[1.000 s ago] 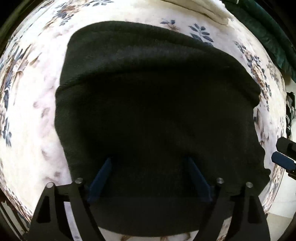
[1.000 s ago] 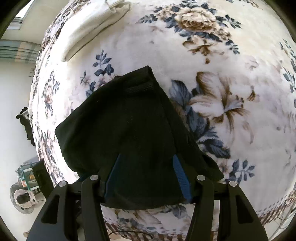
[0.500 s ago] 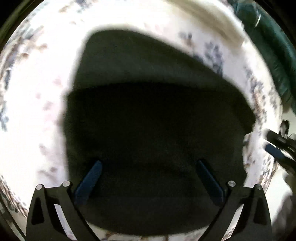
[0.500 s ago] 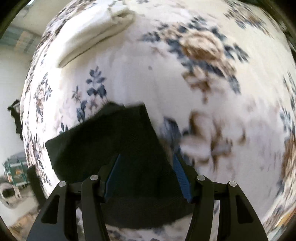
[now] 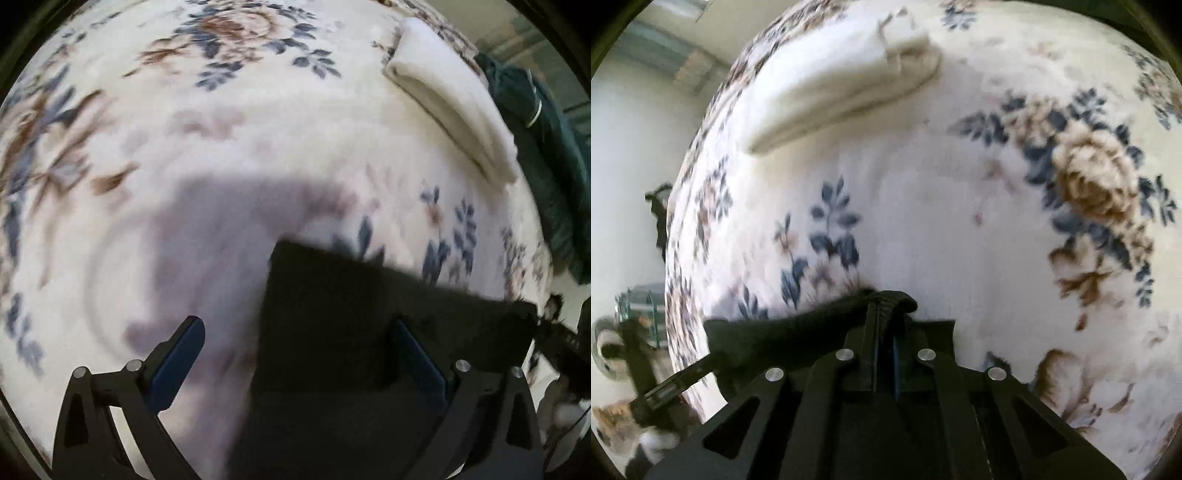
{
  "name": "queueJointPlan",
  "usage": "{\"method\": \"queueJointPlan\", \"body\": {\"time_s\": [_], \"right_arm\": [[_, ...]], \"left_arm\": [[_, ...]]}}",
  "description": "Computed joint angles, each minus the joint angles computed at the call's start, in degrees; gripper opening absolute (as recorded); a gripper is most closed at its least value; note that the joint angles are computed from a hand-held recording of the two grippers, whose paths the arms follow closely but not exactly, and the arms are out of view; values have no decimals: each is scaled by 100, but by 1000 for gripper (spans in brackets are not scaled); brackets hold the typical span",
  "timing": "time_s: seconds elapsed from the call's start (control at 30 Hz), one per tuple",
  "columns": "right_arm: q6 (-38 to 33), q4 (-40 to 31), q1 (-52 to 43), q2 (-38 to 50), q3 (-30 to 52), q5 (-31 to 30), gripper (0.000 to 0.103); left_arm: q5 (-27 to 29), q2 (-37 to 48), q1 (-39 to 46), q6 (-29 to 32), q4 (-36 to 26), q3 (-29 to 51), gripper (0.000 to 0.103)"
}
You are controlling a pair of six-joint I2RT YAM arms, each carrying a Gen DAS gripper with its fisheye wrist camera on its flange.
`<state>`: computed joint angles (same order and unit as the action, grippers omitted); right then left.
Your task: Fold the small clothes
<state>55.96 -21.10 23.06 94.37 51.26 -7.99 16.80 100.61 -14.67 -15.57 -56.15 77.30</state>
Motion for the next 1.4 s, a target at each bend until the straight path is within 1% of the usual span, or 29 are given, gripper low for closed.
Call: {"method": "queueJointPlan", "body": {"time_s": [0.03,0.07,0.13,0.17,0.23,0.27,0.33,0.37,0.4,0.47,0.53,0.6,0.63,0.73,0.77,0.8,0.83,0.9,1.0,1.07,1.13,1.17,1.2,1.23,1.27,1.3,1.33,1.37,1.4], "right_arm": [[30,-102,-24,-14,82,91,5],[-29,-216,-81,73,190,195,5],[-138,-335,-246,427,381,110,5],[-242,-431,-328,736,541,-72,5],[-347,-565,-535,1144,709,-681,5],[-254,-544,-658,1087,603,-966,10],[-41,-438,-811,439,99,-1211,20],[22,-539,-814,153,-69,-1252,32],[112,-615,-804,-201,-308,-1341,40],[392,-806,-657,-983,-842,-1526,40],[750,-987,-312,-1542,-1319,-1670,40],[1201,-1088,101,-1807,-1625,-1618,40],[1448,-981,300,-1915,-1826,-1625,40],[2334,-71,898,-1966,-2419,-1708,40],[2520,215,1149,-1945,-2490,-1589,34],[2608,27,1479,-1915,-2316,-1180,7],[2591,-156,1642,-1888,-2181,-923,7],[2900,-595,2032,-2091,-1970,-425,6],[3483,-1535,2480,-2770,-1728,132,4],[3781,-2047,2690,-3200,-1685,329,4],[3862,-2269,2788,-3337,-1725,255,4],[3864,-2027,2796,-3246,-1941,103,4],[3682,-1658,2674,-3150,-2174,-168,5],[3501,-1465,2459,-3316,-2479,-426,5],[3337,-1083,2130,-3372,-2788,-730,8],[3071,-788,1726,-3568,-3079,-963,14],[2815,-698,1435,-3670,-3229,-1097,21],[2331,-607,879,-3810,-3414,-1255,46],[2066,-425,534,-3942,-3604,-1369,65]], "left_arm": [[55,131,-6,-20,149,46,79],[67,235,-31,-19,134,125,77],[29,409,-191,-177,201,255,77],[1,406,-194,-146,149,315,77],[-118,235,-241,-92,-28,350,77],[-176,63,-237,-112,-54,310,77],[-348,-479,-177,-172,-59,69,77],[-350,-754,-121,-209,-105,-74,77],[-317,-997,-81,-254,-160,-215,77],[-401,-1402,-75,-357,-291,-523,77],[-408,-1795,-50,-433,-478,-864,77],[-396,-2077,-26,-505,-658,-1203,77],[-369,-2199,-7,-539,-710,-1390,77],[-270,-2373,-37,-656,-761,-1857,77],[-256,-2419,-29,-669,-783,-1925,77],[-228,-2452,-29,-695,-761,-2005,77],[-233,-2510,-14,-696,-793,-2021,77],[-266,-2557,-44,-752,-783,-2008,77],[-261,-2618,-31,-801,-776,-1967,77],[-207,-2589,16,-764,-736,-1953,77],[-159,-2574,90,-678,-617,-2022,77],[-113,-2511,145,-603,-559,-2032,77],[-45,-2432,201,-526,-492,-2038,77],[118,-2344,298,-408,-392,-2048,77],[263,-2248,373,-316,-308,-2039,77],[499,-2141,489,-175,-186,-2053,77],[741,-2025,602,-24,-57,-2071,77],[971,-1899,696,113,105,-2111,77],[1218,-1682,786,294,304,-2150,77]]}}
